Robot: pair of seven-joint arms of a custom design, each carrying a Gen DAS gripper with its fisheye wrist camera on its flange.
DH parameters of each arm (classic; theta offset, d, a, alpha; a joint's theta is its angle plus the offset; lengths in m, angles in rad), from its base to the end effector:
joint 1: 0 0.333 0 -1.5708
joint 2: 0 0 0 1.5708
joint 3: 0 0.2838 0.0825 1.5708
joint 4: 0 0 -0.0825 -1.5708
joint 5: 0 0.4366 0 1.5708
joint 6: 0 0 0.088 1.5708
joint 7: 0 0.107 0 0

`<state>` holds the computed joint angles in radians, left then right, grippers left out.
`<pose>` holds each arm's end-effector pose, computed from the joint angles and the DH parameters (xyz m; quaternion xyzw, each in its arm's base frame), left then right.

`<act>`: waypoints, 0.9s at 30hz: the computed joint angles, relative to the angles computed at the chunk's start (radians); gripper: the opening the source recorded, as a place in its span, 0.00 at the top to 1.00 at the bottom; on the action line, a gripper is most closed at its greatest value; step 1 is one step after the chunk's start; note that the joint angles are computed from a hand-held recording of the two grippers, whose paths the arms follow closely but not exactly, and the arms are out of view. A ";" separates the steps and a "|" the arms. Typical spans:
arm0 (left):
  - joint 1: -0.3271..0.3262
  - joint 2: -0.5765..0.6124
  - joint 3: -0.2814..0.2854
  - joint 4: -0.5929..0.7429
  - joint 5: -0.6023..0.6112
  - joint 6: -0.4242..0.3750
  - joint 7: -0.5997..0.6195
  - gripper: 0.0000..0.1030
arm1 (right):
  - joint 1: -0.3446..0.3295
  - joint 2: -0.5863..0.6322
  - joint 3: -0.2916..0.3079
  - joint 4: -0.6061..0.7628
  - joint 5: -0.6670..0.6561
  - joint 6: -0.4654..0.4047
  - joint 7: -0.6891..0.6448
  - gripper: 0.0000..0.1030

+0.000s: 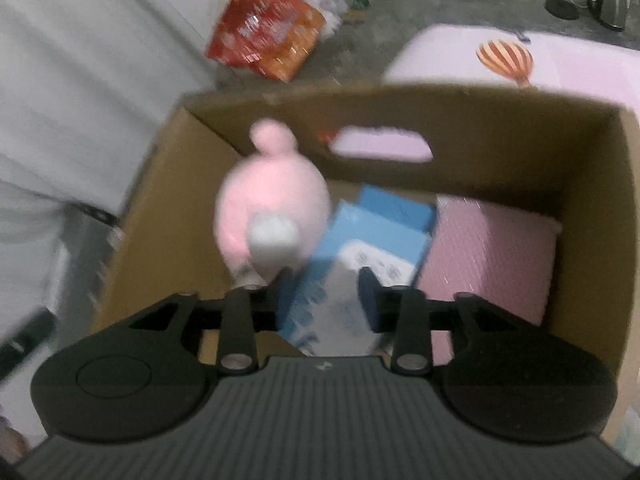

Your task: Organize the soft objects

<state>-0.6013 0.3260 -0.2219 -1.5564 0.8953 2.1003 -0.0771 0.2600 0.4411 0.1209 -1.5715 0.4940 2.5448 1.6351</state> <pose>0.5313 -0.4933 0.4542 -0.7869 0.4867 -0.2535 0.2824 0.7074 0.2640 0.3951 -0.6522 0.6833 0.0412 0.3255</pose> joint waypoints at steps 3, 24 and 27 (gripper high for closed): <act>0.003 -0.005 0.000 -0.009 -0.003 0.003 0.002 0.19 | -0.012 0.019 0.013 0.044 0.038 0.020 -0.008 0.32; 0.016 -0.010 -0.002 -0.027 -0.025 0.015 0.030 0.19 | -0.115 0.147 0.180 0.124 0.319 0.198 0.037 0.35; 0.017 -0.005 -0.004 -0.025 -0.035 0.012 0.029 0.19 | -0.139 0.153 0.244 0.090 0.508 0.296 -0.078 0.29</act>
